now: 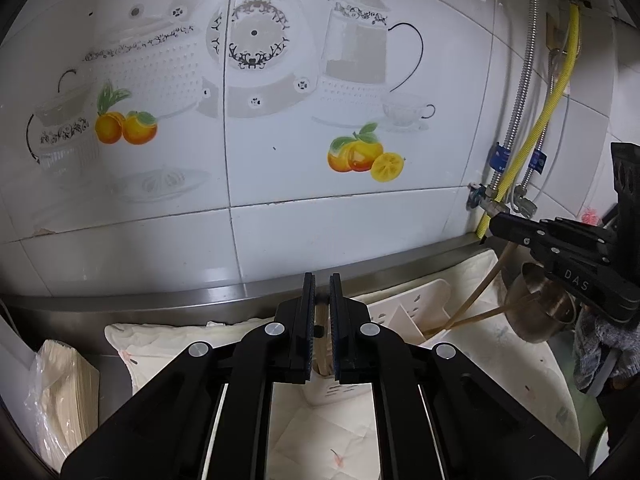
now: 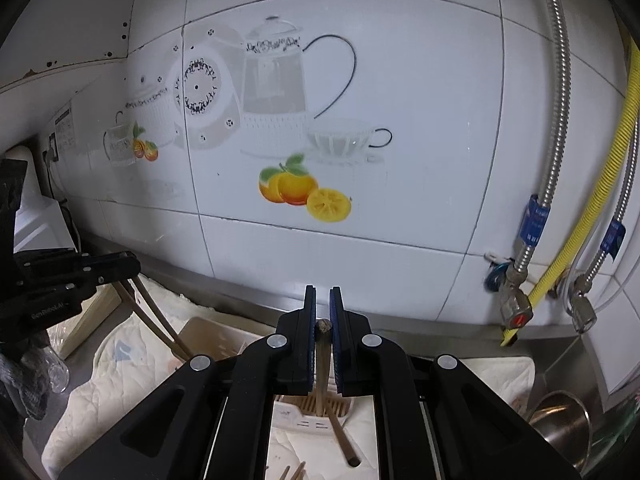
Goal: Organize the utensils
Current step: 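Open both tools to release the chopsticks in the holder, then move both open tools back down to the remaining chopsticks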
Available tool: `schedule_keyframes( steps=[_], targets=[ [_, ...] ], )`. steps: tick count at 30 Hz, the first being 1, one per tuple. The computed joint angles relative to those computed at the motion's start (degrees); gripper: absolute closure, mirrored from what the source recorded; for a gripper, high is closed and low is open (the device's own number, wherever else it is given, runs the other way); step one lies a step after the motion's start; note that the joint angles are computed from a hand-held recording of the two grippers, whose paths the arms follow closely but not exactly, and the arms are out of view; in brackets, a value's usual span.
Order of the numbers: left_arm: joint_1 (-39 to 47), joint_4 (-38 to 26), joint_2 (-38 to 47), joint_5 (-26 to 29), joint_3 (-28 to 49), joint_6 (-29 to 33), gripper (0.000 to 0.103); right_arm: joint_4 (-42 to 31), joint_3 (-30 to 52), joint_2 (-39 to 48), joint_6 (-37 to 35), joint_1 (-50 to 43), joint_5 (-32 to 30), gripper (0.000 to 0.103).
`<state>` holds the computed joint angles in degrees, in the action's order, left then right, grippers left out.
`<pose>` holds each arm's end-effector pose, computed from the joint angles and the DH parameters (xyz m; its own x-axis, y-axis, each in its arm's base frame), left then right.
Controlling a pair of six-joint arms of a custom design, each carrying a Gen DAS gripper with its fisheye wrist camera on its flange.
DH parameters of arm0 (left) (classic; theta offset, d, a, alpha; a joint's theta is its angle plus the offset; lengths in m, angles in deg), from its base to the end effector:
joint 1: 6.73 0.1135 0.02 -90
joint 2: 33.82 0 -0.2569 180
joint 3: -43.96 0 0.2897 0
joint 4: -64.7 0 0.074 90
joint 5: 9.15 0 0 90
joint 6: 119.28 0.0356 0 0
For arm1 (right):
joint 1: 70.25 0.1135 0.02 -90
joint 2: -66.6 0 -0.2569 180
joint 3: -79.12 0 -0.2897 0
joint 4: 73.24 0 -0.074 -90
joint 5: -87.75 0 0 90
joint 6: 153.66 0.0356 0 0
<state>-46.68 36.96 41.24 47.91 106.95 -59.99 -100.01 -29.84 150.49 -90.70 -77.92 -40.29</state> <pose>0.2553 -0.1886 0.2346 -0.5337 -0.1121 -0.8382 -0.0626 0.9937 -0.0930 0.3535 -0.0255 0.2394 -0.3968 -0.3078 -0.8647 -0.6127 0.7903 -0.0002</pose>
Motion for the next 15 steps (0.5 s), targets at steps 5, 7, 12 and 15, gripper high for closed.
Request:
schedule_keyframes(
  steps=[5,7,12,15],
  targets=[
    [-1.7,-0.9,-2.2,-1.7,-0.3,-0.5,0.094,0.1,-0.4,-1.4,1.2,-1.4,-1.5,0.095],
    [-3.1,-1.6,-3.6,-3.1,-0.7,-1.0,0.092,0.5,-1.3,-3.0,1.6,-2.6,-2.6,0.091],
    [-8.4,-4.3,-7.6,-8.2,-2.7,-4.1,0.083,0.6,-4.8,-8.4,1.9,-7.1,-6.8,0.085],
    [-12.6,-6.6,-10.2,-11.3,-4.9,-7.8,0.083,-0.9,-7.9,-12.4,0.3,-10.2,-10.3,0.083]
  ],
)
